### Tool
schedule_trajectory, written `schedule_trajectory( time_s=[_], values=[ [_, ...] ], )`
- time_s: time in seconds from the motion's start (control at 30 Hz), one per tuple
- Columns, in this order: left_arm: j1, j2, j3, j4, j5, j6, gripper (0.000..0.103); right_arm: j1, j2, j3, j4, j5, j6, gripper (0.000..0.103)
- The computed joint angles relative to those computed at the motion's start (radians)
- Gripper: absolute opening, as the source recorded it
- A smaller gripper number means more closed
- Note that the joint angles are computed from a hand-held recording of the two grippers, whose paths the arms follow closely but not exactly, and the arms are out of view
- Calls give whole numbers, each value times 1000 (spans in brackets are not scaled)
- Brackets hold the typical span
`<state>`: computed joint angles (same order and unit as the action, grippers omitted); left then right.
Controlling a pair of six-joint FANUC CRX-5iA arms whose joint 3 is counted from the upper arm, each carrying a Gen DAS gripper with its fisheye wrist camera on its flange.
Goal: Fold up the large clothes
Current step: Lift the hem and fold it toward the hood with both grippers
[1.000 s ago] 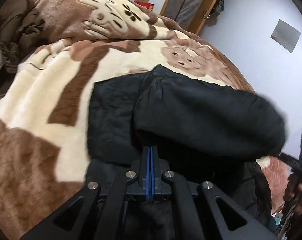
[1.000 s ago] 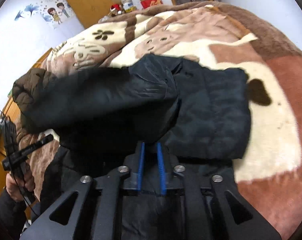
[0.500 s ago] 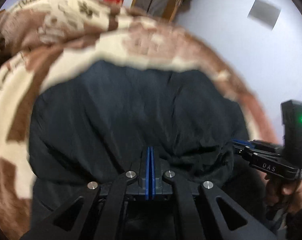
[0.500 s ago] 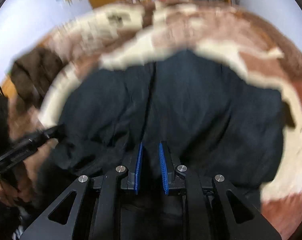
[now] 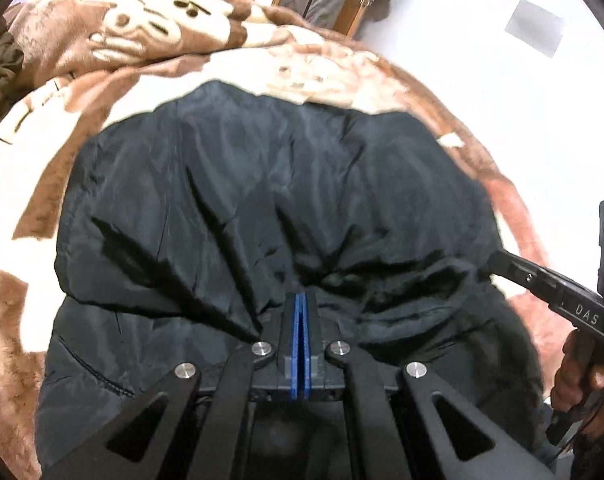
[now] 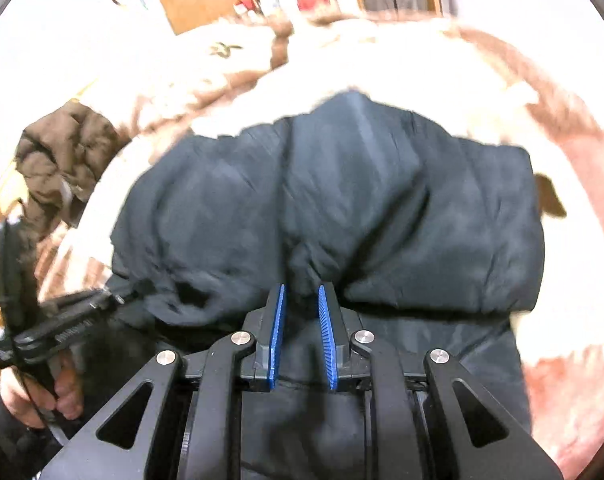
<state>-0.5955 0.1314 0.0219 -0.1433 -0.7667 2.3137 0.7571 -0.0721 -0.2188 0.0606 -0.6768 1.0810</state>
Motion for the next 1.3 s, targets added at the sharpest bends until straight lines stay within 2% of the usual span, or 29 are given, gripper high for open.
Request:
schedule_trajectory(
  time_s=[0.13, 0.2, 0.23, 0.27, 0.37, 0.43, 0.53, 0.7, 0.8, 0.87, 0.97, 1.03, 1.1, 1.2, 1.3],
  values=[
    [-11, 33, 58, -32, -8, 14, 2, 16, 80, 84, -80, 12, 119, 18],
    [-1, 69, 68, -5, -19, -4, 2, 10, 175, 144, -88, -69, 120, 18],
    [3, 102, 87, 1, -59, -1, 2, -1, 226, 181, -111, -112, 125, 18],
    [17, 113, 75, 26, -65, -13, 2, -12, 245, 186, -136, -116, 133, 17],
    [48, 97, -35, 110, 63, -28, 2, -41, 238, 136, -219, -27, 182, 15],
    [53, 90, -50, 127, 81, -29, 2, -49, 237, 145, -240, -40, 195, 15],
    [43, 87, -12, 109, 22, -33, 2, -33, 210, 150, -193, -78, 167, 15],
    [26, 29, 15, 44, 6, -13, 2, -16, 86, 82, -91, 29, 113, 17],
    [36, 25, 67, -45, -14, 29, 2, -31, 97, 83, 35, 88, -3, 17],
    [53, 40, 107, -104, -45, 71, 2, -51, 138, 110, 94, 72, -73, 17],
    [73, 56, 113, -148, -101, 135, 2, -103, 213, 179, 38, -23, -55, 17],
    [117, 56, 46, -62, -42, 112, 2, -131, 225, 168, -28, -1, -11, 17],
    [115, 52, 3, -56, 10, 110, 2, -137, 206, 123, -9, 37, -4, 17],
    [89, 54, 12, -101, -5, 139, 2, -134, 204, 129, -12, 22, -13, 17],
    [83, 48, 42, -87, -58, 154, 2, -108, 177, 141, 47, -17, -82, 17]
  ],
)
